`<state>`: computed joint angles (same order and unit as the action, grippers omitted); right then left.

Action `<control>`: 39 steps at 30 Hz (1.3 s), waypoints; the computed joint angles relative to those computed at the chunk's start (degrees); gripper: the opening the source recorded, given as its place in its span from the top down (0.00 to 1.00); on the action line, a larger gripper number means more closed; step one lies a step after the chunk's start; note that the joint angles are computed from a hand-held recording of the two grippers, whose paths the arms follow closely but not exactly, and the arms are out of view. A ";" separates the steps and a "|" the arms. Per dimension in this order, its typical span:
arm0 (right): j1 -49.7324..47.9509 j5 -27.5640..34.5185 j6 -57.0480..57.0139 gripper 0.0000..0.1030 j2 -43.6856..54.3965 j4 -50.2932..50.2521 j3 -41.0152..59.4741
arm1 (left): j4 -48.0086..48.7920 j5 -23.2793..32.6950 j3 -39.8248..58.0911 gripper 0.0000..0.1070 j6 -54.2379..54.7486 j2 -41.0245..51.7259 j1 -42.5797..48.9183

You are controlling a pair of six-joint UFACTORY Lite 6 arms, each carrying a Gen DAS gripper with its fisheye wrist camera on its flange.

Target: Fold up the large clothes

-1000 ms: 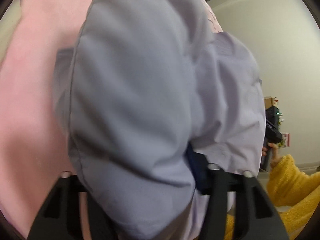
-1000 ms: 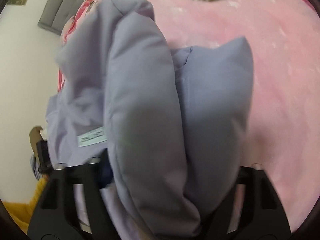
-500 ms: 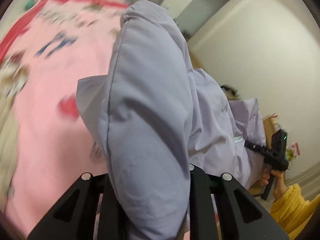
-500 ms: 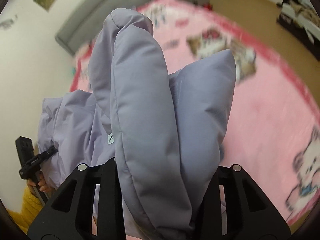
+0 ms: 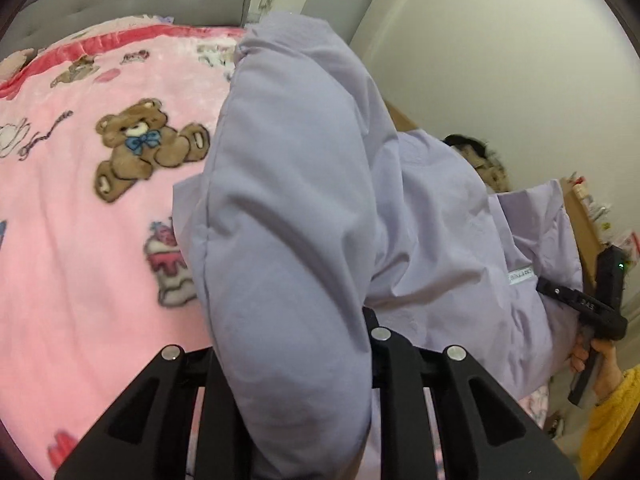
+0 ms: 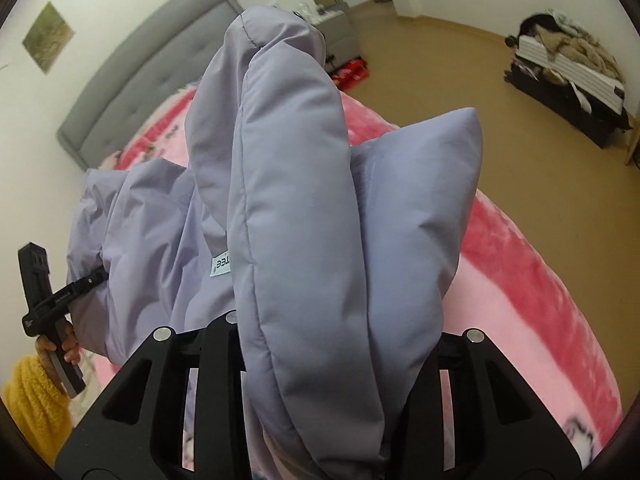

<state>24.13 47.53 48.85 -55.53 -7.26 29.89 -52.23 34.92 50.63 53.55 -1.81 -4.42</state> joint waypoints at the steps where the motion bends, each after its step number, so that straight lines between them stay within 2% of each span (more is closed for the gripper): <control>1: -3.59 -2.07 -4.29 0.68 1.38 2.25 -1.12 | 0.44 -2.64 1.27 0.81 -1.14 2.30 -1.95; 3: -10.50 -5.65 -12.76 0.67 5.17 6.66 -2.22 | 2.15 -6.52 3.08 0.80 -3.98 5.18 -4.68; 5: -13.46 -8.51 -16.02 0.65 7.79 7.22 -4.74 | 1.42 -9.99 2.57 0.79 -3.52 6.71 -6.47; 8: -15.37 -14.60 -16.45 0.59 10.82 6.75 -9.63 | -4.80 -15.35 2.87 0.72 3.72 11.55 -7.35; 9: -16.32 -16.95 -17.41 0.54 11.44 7.15 -11.05 | -5.90 -16.98 3.82 0.68 5.25 13.61 -7.69; 10: -17.39 -18.41 -18.29 0.50 11.39 7.92 -12.28 | -7.66 -19.76 2.80 0.60 7.94 14.27 -8.50; 12: -23.19 -20.04 -25.50 0.30 10.06 15.89 -14.62 | -14.19 -20.41 1.88 0.51 16.52 15.21 -7.55; 14: -30.16 -16.63 -37.49 0.28 5.24 27.77 -16.38 | -13.43 -14.33 4.00 0.46 17.24 16.69 -3.60; 15: -33.86 -14.28 -42.64 0.28 3.82 31.84 -16.22 | -9.80 -8.34 6.58 0.45 14.00 17.99 -0.38; 17: -37.86 -8.79 -46.03 0.27 0.87 33.13 -14.35 | -2.27 1.84 12.39 0.44 6.87 20.91 4.01; 18: -37.22 -7.04 -44.28 0.26 0.25 30.18 -12.77 | 1.63 7.04 16.30 0.42 4.21 22.75 6.01; 20: -33.95 -6.43 -37.69 0.20 0.16 20.76 -10.22 | 3.93 13.15 21.40 0.28 3.98 24.35 9.99; 21: -31.27 -6.63 -32.86 0.17 0.26 14.76 -8.75 | 3.59 15.52 24.11 0.26 3.44 24.98 12.85; 23: -25.43 -5.77 -23.65 0.16 -0.46 2.77 -5.53 | -1.17 17.18 26.59 0.15 2.96 24.54 18.06; 25: -19.42 -5.82 -14.85 0.15 -0.29 -9.22 -2.64 | -4.66 18.10 28.42 0.14 2.35 22.92 20.73; 26: -16.73 -8.43 -13.01 0.15 -0.31 -12.81 -1.96 | -4.90 17.65 28.49 0.14 2.94 21.72 20.30; 28: -13.50 -14.45 -14.16 0.23 3.32 -12.79 -0.13 | -5.15 13.65 25.10 0.14 6.02 17.35 16.65; 29: -13.79 -16.54 -16.97 0.38 6.00 -10.28 1.07 | -4.79 11.53 23.06 0.14 7.31 15.48 14.00; 30: -12.68 -18.40 -17.38 0.49 9.28 -10.05 2.19 | -4.48 10.07 20.85 0.14 8.75 13.66 11.19; 31: -10.97 -19.37 -15.72 0.51 13.30 -12.22 3.39 | -2.90 6.22 17.65 0.14 9.90 11.58 6.48; 33: -9.03 -19.31 -13.30 0.62 20.38 -15.83 5.23 | 1.45 -5.54 11.56 0.14 8.06 8.63 -2.02; 35: -7.82 -18.65 -10.05 0.63 25.53 -20.27 5.37 | 5.82 -15.29 7.51 0.15 1.13 7.77 -7.41; 37: -4.85 -16.58 -2.08 0.63 26.99 -26.75 3.70 | 10.19 -19.83 6.02 0.15 -5.93 9.52 -9.58; 39: -7.32 -19.03 -1.68 0.63 26.92 -26.56 0.16 | 12.86 -21.59 5.34 0.15 -8.01 11.74 -9.42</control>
<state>16.81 28.51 47.18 -28.61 -33.81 30.05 -39.37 13.33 55.96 45.55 9.93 -13.84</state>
